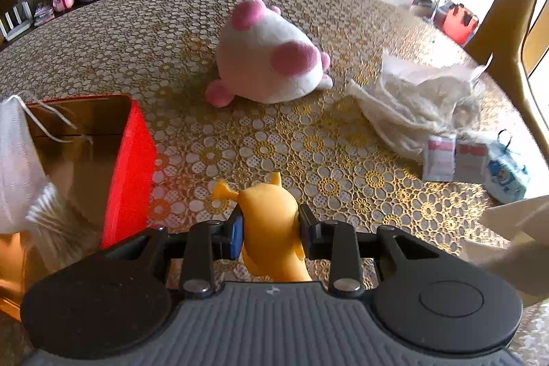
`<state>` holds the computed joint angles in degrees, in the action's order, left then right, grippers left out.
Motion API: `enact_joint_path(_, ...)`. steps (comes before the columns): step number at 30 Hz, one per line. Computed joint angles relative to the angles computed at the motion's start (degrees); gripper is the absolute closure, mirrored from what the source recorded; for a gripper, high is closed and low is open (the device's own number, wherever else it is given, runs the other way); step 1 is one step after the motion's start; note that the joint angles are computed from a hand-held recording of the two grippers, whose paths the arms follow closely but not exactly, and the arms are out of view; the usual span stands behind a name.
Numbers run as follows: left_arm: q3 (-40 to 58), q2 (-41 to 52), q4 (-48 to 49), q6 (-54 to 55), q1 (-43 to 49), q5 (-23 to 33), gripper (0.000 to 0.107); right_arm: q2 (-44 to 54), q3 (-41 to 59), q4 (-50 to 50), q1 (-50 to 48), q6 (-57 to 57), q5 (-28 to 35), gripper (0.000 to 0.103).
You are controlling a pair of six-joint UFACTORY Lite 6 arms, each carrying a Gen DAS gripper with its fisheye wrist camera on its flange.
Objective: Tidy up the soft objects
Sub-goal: 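Carry the duck and the white cloth over the red tin box with both grippers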
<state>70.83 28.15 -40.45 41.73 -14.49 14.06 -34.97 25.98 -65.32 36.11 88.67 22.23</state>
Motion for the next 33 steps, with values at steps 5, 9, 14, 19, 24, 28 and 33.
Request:
enact_joint_path(5,-2.9,-6.1,-6.2,9.4,4.6,5.6,0.076,2.1,3.3,-0.1,4.2,0.9,3.1,0.092)
enact_joint_path(9,-4.3,-11.4,-6.5,13.6,8.5,10.7,0.076,4.7,6.7,0.3,6.7,0.8,4.3,0.092)
enact_joint_path(14,-2.8,-14.9,-6.7,16.9,15.1,17.6,0.076,9.8,12.3,-0.3,8.5,1.0,4.2,0.092)
enact_joint_path(19,0.5,-16.1,-5.8,18.4,20.7,22.5,0.076,16.1,18.7,-2.2,9.6,1.8,2.7,0.092)
enact_joint_path(24,4.3,-15.3,-5.4,20.2,25.6,25.4,0.076,24.2,26.6,-4.1,9.4,2.2,0.2,0.092)
enact_joint_path(28,7.2,-13.5,-4.1,21.0,28.7,26.2,0.076,31.3,33.8,-4.1,9.5,0.8,-1.3,0.092)
enact_joint_path(33,10.9,-10.1,-1.3,21.5,31.5,26.2,0.076,40.3,43.4,-1.6,9.7,-3.7,-2.9,0.092)
